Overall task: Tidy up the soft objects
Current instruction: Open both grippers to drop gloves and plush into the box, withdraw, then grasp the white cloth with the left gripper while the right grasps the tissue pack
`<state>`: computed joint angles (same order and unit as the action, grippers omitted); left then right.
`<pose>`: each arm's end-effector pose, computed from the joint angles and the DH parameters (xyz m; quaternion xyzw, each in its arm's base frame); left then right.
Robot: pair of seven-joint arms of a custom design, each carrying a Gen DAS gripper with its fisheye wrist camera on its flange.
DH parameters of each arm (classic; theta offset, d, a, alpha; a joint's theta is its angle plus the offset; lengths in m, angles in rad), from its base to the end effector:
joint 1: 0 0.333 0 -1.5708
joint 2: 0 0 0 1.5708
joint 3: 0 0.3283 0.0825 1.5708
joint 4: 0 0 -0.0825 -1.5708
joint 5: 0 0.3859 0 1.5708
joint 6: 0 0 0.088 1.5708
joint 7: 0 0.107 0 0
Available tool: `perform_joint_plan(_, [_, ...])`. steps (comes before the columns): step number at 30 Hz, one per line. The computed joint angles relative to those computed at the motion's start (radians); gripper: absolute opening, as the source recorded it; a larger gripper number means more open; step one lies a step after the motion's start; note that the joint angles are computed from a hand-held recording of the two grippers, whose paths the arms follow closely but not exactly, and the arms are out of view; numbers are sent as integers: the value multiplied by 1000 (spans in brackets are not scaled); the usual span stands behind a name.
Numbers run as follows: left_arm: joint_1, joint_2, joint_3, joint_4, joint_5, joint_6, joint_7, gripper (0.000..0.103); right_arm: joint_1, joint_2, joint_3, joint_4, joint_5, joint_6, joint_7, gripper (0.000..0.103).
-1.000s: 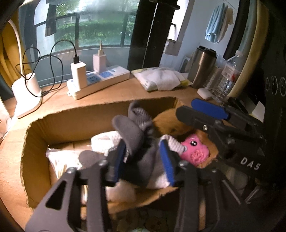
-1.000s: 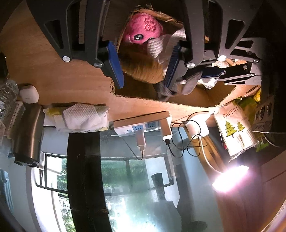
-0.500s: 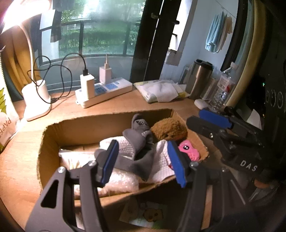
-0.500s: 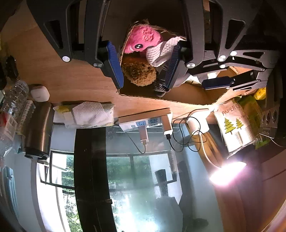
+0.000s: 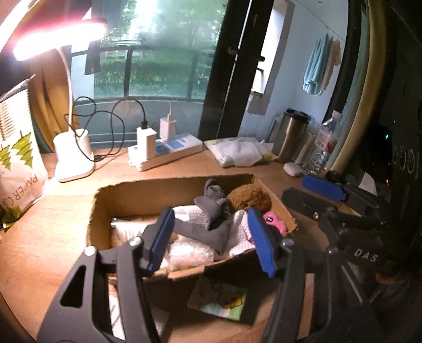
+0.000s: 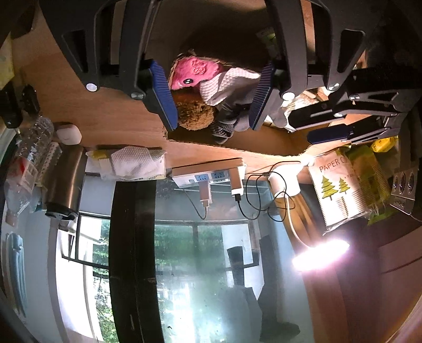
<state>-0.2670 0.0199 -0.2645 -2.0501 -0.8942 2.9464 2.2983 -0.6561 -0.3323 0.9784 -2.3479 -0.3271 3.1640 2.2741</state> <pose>0.5385 -0.2561 0.5251 -0.4718 0.7516 -0.4419 0.1314 0.4737 0.2320 0.5236 -0.6386 0.5925 -0.3122 0.3790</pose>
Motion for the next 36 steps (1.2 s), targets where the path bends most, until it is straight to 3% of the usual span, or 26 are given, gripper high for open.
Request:
perform_joint_plan(2, [2,-17,2,-12,-69,-2,56,72,5,-12,4,0,-1,-12,4,60])
perform_joint_plan(18, [-42,-130,98,-127,-295,8,246,73,11,-17,62,43,-96,-74,98,60])
perform_joint_plan(36, [-46,-171,138,-217,-358,14,291,73,32,64,94,82,-297,-141,247,60])
